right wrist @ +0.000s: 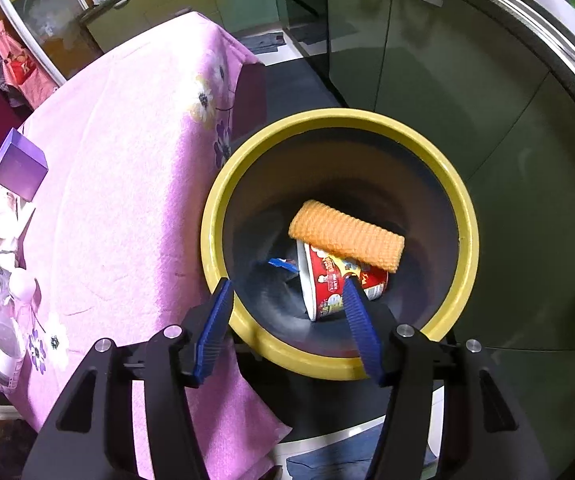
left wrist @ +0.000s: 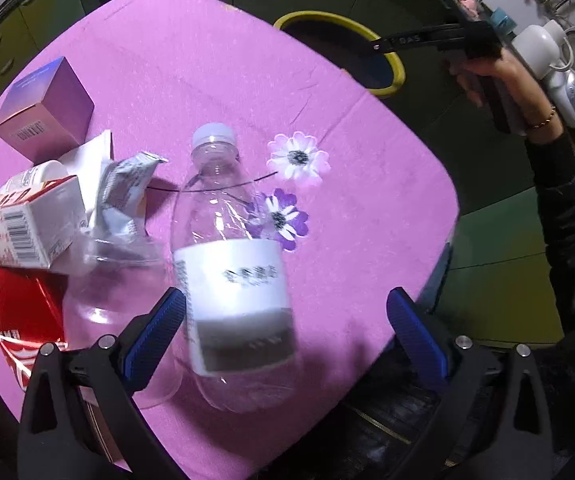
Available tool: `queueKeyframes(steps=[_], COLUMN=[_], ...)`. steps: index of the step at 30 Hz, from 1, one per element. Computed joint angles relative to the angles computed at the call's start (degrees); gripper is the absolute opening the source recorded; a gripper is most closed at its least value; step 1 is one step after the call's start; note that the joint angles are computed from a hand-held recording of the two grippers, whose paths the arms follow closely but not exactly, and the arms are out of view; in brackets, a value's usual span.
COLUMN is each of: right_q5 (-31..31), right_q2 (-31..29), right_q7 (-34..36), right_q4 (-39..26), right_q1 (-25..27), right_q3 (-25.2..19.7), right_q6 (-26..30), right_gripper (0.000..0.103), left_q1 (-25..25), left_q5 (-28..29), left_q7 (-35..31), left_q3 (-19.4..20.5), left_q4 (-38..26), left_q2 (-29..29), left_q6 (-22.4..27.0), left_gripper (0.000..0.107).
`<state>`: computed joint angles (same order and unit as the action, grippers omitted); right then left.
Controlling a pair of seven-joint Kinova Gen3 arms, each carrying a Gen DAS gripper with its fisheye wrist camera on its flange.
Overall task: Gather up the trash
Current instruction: 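Grasp the plastic water bottle around its label with the left gripper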
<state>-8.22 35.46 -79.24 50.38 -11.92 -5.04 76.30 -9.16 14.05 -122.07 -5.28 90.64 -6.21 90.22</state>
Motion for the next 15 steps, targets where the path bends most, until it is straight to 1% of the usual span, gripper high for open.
queueKeyframes(steps=[6,11,13,15], right_q5=[0.0,0.2,0.2,0.2], right_q2=[0.4,0.8,1.0,1.0], right_q7=[0.1,-0.1,-0.1,-0.1], right_q4=[0.6,0.5,0.5,0.3], right_q1=[0.0,-0.2,-0.3,-0.4], right_q3=[0.0,0.1,0.0,0.0], right_q6=[-0.3,-0.2,-0.1,0.2], right_gripper=[0.058,0.058,0.059,0.059], left_q1=[0.3,1.4,1.8,2.4], left_q5=[-2.4,-4.7,-5.5,-6.4], left_q7=[1.3,2.1,2.7,3.5], left_q3=[1.0,2.3,2.7,3.3], left_q4=[-1.1,-1.4,-1.6,-1.3], left_q2=[2.6,3.3,3.5,3.6], left_q6=[0.0,-1.1,-1.2,-1.6], left_gripper=[0.096,0.095,0.092,0.092])
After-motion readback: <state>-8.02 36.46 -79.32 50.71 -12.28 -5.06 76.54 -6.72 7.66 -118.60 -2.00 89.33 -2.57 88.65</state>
